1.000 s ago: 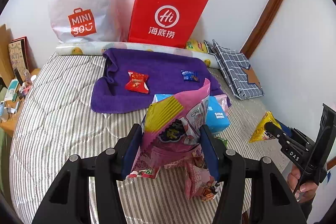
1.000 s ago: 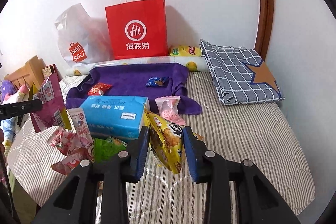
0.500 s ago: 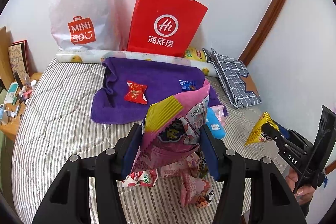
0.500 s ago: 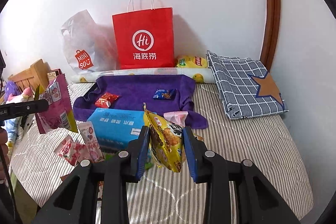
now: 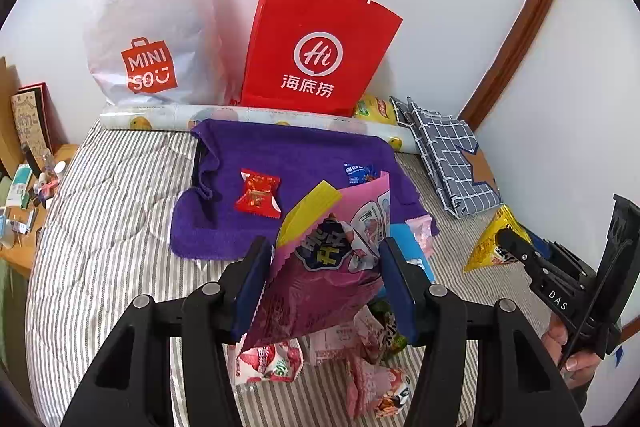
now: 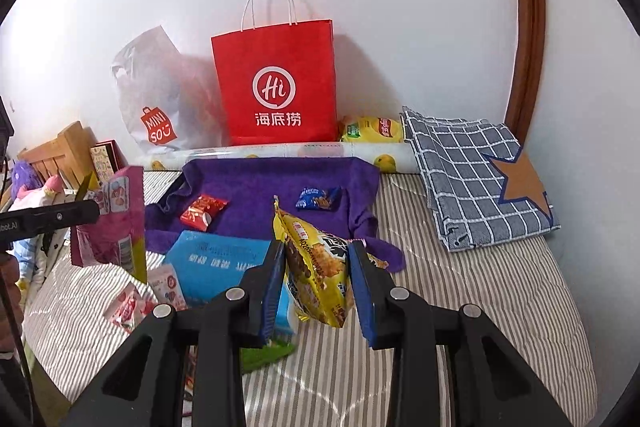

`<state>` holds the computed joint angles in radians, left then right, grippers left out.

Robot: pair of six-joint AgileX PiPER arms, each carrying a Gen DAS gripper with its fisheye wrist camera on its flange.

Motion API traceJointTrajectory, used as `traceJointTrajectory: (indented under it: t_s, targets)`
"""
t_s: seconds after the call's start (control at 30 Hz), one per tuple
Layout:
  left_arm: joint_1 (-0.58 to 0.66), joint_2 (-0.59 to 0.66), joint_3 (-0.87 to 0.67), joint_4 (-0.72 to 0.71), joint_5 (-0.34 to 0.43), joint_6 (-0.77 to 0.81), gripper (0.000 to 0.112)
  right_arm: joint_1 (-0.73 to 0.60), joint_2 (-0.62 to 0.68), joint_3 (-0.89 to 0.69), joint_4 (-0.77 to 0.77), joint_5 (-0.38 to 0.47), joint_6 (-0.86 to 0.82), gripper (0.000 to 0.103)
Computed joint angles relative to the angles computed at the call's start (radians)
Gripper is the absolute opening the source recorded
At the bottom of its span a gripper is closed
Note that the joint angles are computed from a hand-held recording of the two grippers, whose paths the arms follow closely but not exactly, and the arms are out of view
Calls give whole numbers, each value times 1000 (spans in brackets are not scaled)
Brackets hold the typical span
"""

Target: Organize snacks

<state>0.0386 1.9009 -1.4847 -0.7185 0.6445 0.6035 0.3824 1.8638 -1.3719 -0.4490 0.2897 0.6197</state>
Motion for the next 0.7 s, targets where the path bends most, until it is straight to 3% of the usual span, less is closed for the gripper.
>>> traceJointTrajectory:
  t_s: [0.4,0.47,0.7]
  targets:
    - [1,113,-200,79,69,-111,53,-24,122,-203,189,37,-202,31]
    - [2,127,-226,81,79,-116,42,-27,140,-232,205,43,-220,31]
    - [-1,203,-347,104,125,-145,38,-39,220,-349,303,82,-319,31]
